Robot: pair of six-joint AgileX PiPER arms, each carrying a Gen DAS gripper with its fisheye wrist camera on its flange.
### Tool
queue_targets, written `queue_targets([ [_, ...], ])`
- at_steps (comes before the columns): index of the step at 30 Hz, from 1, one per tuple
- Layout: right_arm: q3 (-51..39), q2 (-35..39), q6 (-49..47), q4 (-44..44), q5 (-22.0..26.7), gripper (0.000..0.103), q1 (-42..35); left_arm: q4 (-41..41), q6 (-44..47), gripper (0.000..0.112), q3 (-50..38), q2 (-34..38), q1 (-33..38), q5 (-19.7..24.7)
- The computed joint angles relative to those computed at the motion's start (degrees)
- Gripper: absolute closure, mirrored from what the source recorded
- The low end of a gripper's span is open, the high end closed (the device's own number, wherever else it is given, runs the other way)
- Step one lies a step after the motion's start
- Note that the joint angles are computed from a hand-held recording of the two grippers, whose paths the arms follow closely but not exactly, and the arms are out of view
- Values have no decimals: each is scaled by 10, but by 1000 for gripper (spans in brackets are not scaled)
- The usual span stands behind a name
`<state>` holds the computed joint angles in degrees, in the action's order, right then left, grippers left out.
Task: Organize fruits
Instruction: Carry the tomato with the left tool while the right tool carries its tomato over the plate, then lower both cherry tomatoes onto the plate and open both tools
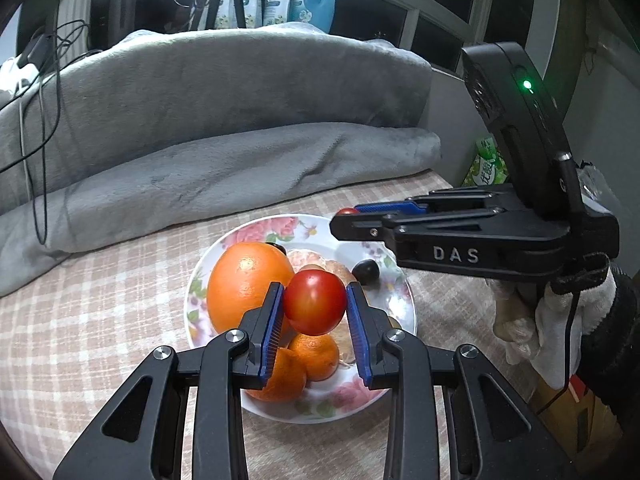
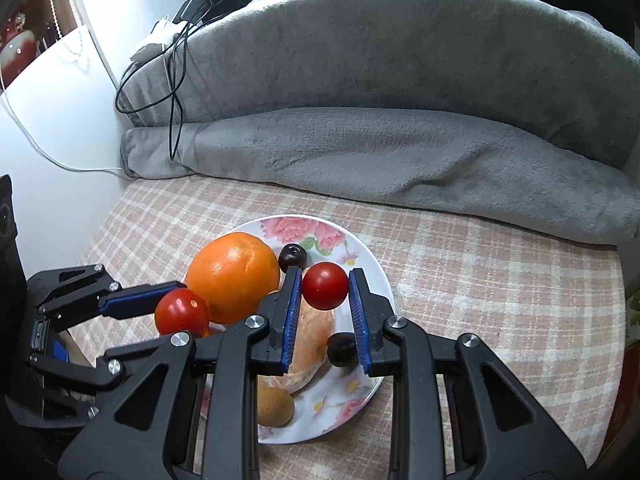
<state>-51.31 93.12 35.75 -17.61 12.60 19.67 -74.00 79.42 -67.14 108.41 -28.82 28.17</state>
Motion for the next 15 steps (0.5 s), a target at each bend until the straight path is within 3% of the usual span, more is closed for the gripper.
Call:
queue_targets([
  [3, -4, 4, -33, 33, -3, 78, -4, 1, 1, 82, -2, 3, -3, -2],
  [15, -13, 11, -28, 27, 1, 78, -2, 12, -10, 82, -10, 8, -8, -7],
])
